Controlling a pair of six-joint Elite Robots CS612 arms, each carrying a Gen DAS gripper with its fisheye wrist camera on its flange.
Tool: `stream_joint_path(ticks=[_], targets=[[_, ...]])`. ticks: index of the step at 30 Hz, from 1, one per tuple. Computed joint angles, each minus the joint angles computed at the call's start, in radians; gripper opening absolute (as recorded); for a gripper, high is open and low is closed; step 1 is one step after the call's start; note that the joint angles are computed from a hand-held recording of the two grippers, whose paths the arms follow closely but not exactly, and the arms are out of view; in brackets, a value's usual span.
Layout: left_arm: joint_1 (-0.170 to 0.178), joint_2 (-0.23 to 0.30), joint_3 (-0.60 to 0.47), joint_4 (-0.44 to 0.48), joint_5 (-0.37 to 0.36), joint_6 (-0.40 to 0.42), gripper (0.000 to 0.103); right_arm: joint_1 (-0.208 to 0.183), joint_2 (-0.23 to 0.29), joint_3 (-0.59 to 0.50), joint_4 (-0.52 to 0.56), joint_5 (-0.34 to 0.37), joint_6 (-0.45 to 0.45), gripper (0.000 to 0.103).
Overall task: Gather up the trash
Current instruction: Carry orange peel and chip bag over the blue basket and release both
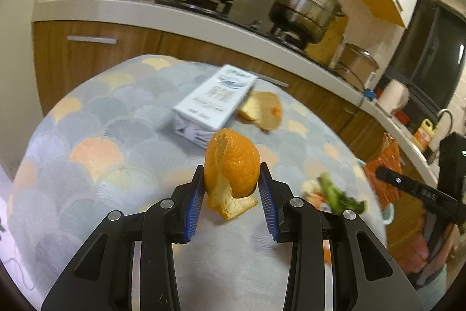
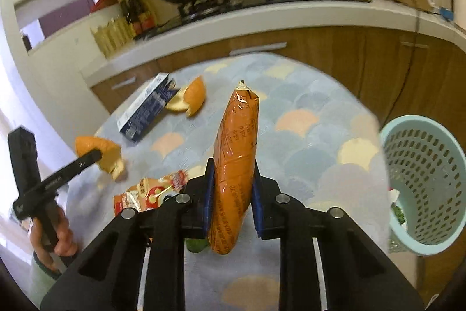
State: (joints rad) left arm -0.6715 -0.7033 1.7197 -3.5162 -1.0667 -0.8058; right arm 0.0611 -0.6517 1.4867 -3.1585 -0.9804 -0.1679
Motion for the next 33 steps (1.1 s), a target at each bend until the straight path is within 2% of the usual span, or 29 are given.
stream_joint_path(ticks=[6,11,17,21,27,33], targets=[[-0.014,-0.004,-0.034,-0.103,-0.064,0.072,0.033,-0.022,-0.006,0.014,-0.081,-0.032,0.042,0.013],[-0.022,0.008,-0.122,-0.095,-0.141,0.148,0.033,-0.048,-0.014,0.027,-0.152,-0.086,0.071,0.013],[-0.037,0.055,-0.304,0.056,-0.232,0.234,0.033,-0.09,-0.016,0.029,-0.195,-0.145,0.126,0.013],[-0.047,0.117,-0.464,0.188,-0.281,0.281,0.033,-0.117,-0.008,0.015,-0.18,-0.205,0.171,0.013],[-0.053,0.218,-0.67,0.356,-0.35,0.296,0.033,-0.154,0.02,-0.013,-0.123,-0.232,0.226,0.013],[-0.052,0.331,-0.876,0.532,-0.403,0.264,0.033,-0.176,0.045,-0.035,-0.079,-0.226,0.25,0.013]])
